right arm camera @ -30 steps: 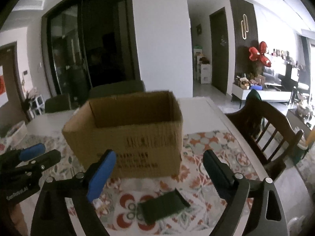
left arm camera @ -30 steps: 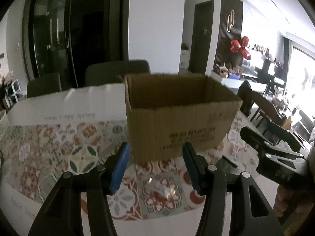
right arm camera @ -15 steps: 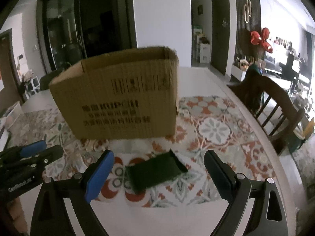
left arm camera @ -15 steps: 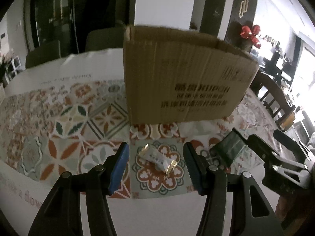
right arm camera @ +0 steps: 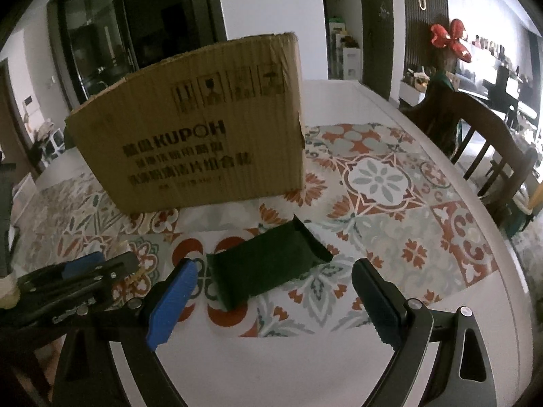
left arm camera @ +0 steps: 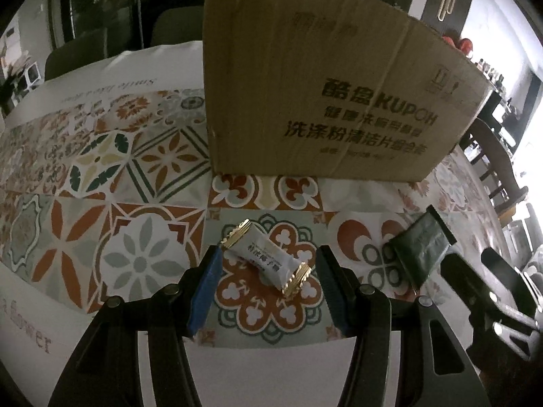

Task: Organize snacks
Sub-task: 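Lower the left gripper onto the white-gold wrapped candy and grasp it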

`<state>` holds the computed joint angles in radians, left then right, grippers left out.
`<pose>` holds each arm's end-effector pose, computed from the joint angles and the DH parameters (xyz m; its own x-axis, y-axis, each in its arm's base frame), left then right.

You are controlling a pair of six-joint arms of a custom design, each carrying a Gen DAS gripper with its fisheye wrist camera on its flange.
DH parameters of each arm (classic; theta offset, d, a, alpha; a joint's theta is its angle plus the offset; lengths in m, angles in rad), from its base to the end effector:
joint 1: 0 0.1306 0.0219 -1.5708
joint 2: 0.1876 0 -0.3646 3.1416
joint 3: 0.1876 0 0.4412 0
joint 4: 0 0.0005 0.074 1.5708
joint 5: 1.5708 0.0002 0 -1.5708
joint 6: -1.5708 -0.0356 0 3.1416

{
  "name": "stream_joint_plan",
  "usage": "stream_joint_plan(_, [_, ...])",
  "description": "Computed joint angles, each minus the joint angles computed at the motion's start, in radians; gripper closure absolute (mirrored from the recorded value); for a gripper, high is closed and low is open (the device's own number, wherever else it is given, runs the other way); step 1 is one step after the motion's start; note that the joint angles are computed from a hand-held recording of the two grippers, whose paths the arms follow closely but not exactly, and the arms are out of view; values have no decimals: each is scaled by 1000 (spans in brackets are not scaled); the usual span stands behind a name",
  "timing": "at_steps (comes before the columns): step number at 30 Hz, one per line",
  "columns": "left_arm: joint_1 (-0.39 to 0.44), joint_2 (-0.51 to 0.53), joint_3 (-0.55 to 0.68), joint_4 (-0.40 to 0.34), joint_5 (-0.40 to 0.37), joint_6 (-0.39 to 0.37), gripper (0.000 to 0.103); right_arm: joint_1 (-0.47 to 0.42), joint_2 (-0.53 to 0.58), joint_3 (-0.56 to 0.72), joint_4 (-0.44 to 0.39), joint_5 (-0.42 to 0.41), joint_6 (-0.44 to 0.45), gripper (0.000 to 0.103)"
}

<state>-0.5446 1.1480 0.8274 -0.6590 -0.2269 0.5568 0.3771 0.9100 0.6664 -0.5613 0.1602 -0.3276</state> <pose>0.3598 -0.2091 0.2558 -0.8130 -0.1096 -0.5719 -0.0378 0.9900 -0.1360 0.3364 0.1266 0.2699 -0.7184 0.0572 -0.6933 -0.0312 0.9930 0.1142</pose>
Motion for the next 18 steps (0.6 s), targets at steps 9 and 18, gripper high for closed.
stream_joint_plan(9, [-15,42,22,-14,-69,19,63,-2,15,1,-3,-12,-13,10])
stream_joint_plan(18, [-9,-2,-18,38,-25,-7,82,-5,25,4,-6,-23,-12,10])
